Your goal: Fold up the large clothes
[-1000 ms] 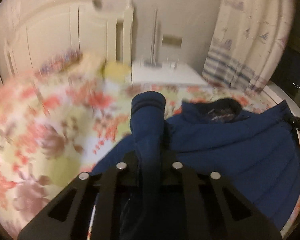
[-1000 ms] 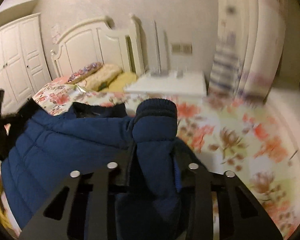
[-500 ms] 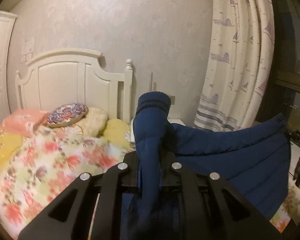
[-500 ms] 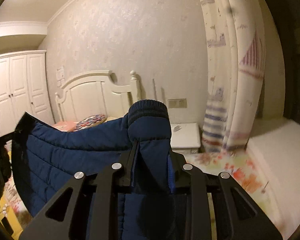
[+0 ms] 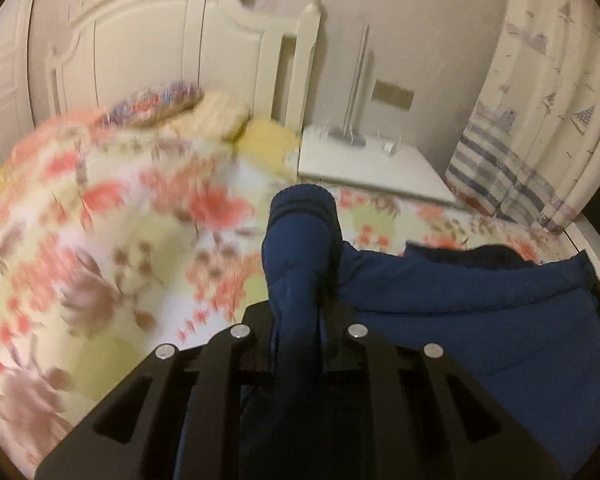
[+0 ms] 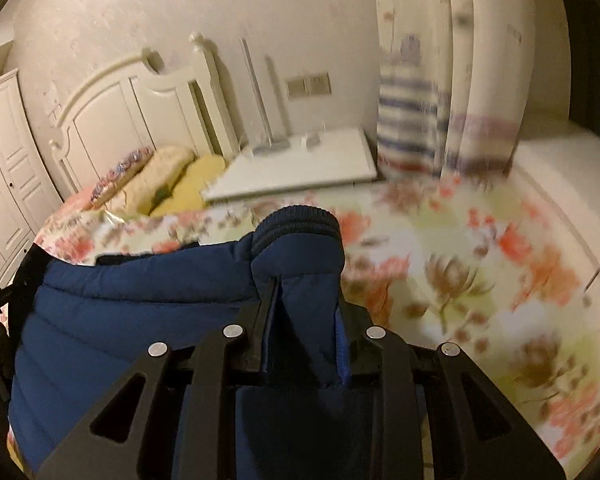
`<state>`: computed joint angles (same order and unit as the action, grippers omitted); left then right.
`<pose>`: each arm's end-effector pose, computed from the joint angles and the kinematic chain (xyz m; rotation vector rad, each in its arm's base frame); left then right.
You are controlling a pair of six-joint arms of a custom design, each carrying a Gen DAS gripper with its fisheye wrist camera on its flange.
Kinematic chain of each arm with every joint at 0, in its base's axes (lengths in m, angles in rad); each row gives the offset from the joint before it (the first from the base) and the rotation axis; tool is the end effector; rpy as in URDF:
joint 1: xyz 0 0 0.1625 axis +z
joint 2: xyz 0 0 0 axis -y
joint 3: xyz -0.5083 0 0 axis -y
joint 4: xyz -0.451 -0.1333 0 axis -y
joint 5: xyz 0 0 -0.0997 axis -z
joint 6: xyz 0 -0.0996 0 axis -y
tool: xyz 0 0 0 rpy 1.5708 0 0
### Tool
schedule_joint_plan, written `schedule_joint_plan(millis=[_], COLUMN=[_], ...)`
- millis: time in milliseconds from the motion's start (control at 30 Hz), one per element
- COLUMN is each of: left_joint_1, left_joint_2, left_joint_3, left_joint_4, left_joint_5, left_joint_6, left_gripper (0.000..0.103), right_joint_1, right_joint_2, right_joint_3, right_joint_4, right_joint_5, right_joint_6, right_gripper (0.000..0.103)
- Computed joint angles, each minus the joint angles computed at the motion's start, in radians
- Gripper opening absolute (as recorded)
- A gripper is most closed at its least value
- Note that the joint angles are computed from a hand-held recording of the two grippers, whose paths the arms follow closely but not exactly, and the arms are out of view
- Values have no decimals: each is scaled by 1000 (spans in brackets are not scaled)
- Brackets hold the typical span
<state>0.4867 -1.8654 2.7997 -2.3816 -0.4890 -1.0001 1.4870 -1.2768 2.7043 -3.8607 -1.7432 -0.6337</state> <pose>-0.0854 -0.2955 0.2275 0.1792 2.2601 -1.1044 0.0864 -0.3596 0.2145 0.5840 -2.4369 1.0027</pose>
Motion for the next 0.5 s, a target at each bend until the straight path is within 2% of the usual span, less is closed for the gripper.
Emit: schedule_joint_plan(millis=[67,167,267,333,367,433,467,500], left_joint_1=[2,-59,-96,-60,-17,81,116,129], left_joint_2=[-19,-81,-104,-54,-2,89,101,93], left_joint_3=[-6,-20,-34,-43,-47,-48,-49,-50], left_joint_4=[9,124,181,165,137,11,-42,-55], left_joint_5=[0,20,33,24,12,-42,-70,-77], left_joint_6=[18,-23,-57,-58,-47,9,36,37], left_gripper=[15,15,15,21,23,37,45,47], right_joint_1=[-6,2,23,32,34,19,1,-10], right_joint_2=[-11,-65,-118,-103,-82,-10,7,13], right_joint_3=[1,4,9,0,-7,-31,-40,-41], right_joint_4=[15,43,67,64,61,81,107,113], right_joint_5=[12,57,88,62,33,-56,-72,-73], right_joint_6=[1,0,12,17,16,25,51,65], right_gripper=[26,25,25,26,26,27,29,30])
